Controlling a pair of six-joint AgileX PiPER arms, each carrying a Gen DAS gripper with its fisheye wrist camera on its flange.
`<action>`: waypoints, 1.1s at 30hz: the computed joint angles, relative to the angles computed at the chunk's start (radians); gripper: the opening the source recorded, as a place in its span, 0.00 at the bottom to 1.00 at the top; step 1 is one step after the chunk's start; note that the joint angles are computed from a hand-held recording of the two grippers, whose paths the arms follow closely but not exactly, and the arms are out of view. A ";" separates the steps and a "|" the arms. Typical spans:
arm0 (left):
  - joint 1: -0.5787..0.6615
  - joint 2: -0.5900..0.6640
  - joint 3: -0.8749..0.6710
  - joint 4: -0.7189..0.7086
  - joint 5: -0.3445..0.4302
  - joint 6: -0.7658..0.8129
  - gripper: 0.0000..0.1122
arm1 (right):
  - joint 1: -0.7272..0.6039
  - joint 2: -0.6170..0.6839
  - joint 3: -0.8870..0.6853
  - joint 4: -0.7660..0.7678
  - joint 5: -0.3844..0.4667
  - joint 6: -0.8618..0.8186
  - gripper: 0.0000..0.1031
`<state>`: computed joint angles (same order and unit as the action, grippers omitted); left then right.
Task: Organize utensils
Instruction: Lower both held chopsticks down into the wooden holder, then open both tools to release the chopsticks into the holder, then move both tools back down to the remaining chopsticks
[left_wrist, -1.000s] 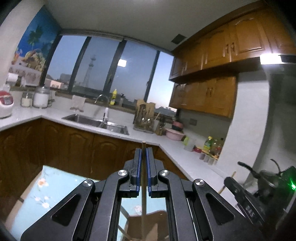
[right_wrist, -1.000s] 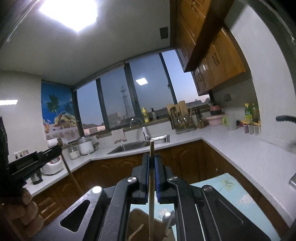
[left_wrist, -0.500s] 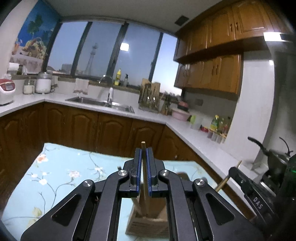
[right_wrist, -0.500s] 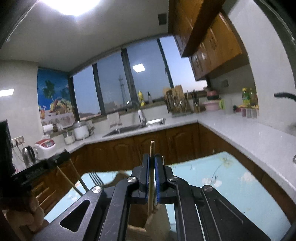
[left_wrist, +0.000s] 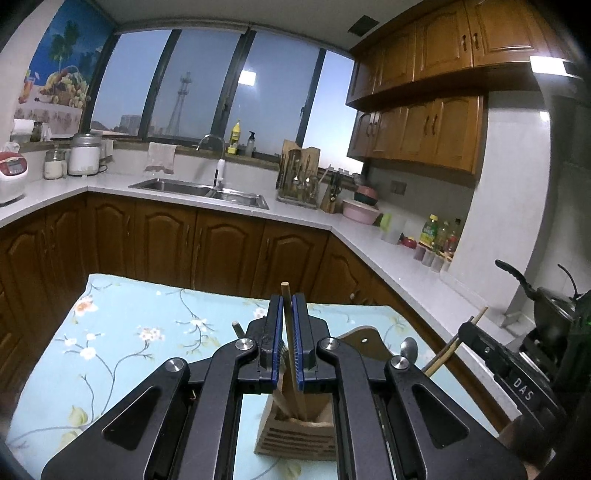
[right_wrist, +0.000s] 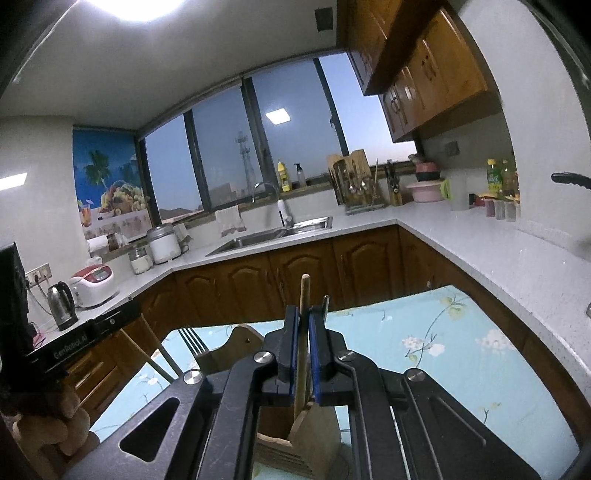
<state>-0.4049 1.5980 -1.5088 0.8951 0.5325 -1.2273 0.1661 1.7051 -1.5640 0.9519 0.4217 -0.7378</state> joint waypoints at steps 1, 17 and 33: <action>0.000 -0.003 -0.003 -0.017 0.004 0.014 0.04 | -0.004 0.001 -0.004 -0.004 0.011 0.008 0.10; -0.186 -0.246 0.214 0.257 0.168 -0.296 0.78 | -0.122 -0.207 0.193 0.368 0.070 -0.307 0.93; -0.469 -0.486 0.526 0.227 0.462 -0.484 0.84 | -0.289 -0.468 0.538 0.275 0.276 -0.281 0.93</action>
<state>-0.8743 1.1123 -0.9831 1.1226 0.9943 -1.7118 -0.1232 1.2368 -1.0255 1.2270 0.6976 -1.0186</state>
